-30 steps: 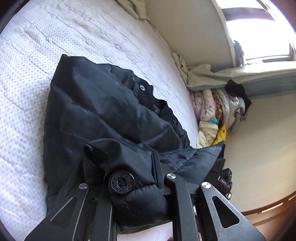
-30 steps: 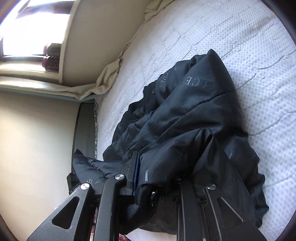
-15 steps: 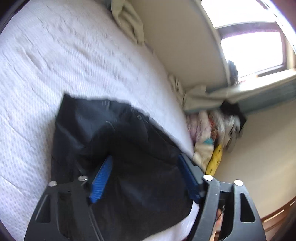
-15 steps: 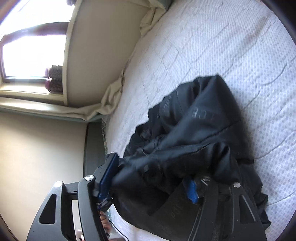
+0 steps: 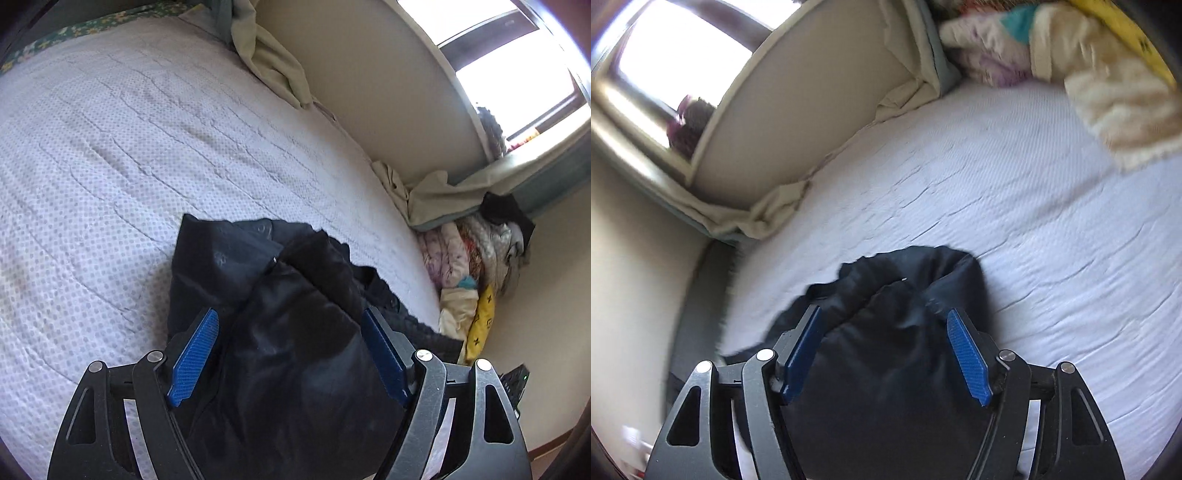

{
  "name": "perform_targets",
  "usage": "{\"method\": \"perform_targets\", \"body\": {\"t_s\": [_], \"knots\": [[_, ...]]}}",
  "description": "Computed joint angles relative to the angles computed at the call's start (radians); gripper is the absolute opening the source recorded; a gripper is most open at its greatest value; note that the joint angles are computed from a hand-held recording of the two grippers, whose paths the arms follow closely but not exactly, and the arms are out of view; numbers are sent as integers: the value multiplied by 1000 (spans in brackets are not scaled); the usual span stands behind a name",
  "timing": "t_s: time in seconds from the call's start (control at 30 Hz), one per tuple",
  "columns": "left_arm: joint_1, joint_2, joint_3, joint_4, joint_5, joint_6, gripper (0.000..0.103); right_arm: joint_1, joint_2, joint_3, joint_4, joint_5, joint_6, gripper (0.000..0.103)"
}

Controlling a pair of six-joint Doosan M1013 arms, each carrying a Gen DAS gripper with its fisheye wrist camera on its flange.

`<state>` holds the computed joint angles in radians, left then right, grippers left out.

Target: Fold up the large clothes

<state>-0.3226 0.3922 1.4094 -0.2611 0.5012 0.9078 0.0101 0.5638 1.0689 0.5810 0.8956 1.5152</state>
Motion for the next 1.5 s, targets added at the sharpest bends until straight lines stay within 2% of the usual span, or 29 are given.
{"method": "perform_targets", "body": {"t_s": [0.07,0.17,0.23,0.3,0.33,0.4,0.43,0.47,0.53,0.63,0.73,0.83,1.03,1.1,1.13,1.17,1.2,1.23,1.3,1.33,1.37,1.43,1.5], "knots": [[-2,7,-3,3,10,2,82,16,2,-10,-95,4,2,68],[-4,20,-12,9,33,2,79,21,17,-19,-123,35,5,68],[-7,25,-14,29,37,3,68,26,26,-25,-147,47,19,68],[-12,30,-23,58,47,8,42,31,35,-26,-166,48,19,68],[-13,32,-25,51,48,26,38,34,40,-28,-173,53,16,66],[-10,33,-25,-8,45,85,17,36,52,-38,-166,67,-1,41],[-10,32,-25,-27,43,106,16,40,60,-48,-172,85,-4,29],[-12,30,-26,-8,42,93,15,42,58,-45,-181,76,-3,22],[-17,24,-29,55,49,54,14,43,50,-37,-162,58,-13,14],[-15,25,-37,93,83,23,14,46,44,-31,-164,35,4,14],[-7,44,-46,60,136,36,14,56,71,-64,-236,95,66,13],[-6,66,-49,49,167,53,15,66,109,-98,-293,177,119,13],[-21,75,-64,128,189,-1,23,85,109,-78,-373,155,115,15],[-20,64,-64,138,199,-24,32,78,105,-75,-343,157,121,23],[-21,55,-64,155,201,-46,38,72,102,-80,-316,170,122,34],[-26,43,-62,202,200,-90,51,68,100,-84,-305,176,126,50],[-38,30,-60,301,198,-165,61,65,86,-79,-296,166,141,58],[-50,19,-56,397,198,-228,62,66,68,-64,-308,134,157,66],[-84,0,-53,590,195,-337,69,81,31,-33,-394,70,200,66],[-95,-6,-47,631,174,-356,71,98,1,-2,-492,0,233,66],[-105,-12,-40,633,133,-338,74,111,-22,27,-548,-60,244,66],[-115,-3,-45,549,84,-213,80,128,-46,59,-549,-136,184,66],[-135,34,-84,464,117,-59,84,140,-52,68,-446,-152,45,66]]}}
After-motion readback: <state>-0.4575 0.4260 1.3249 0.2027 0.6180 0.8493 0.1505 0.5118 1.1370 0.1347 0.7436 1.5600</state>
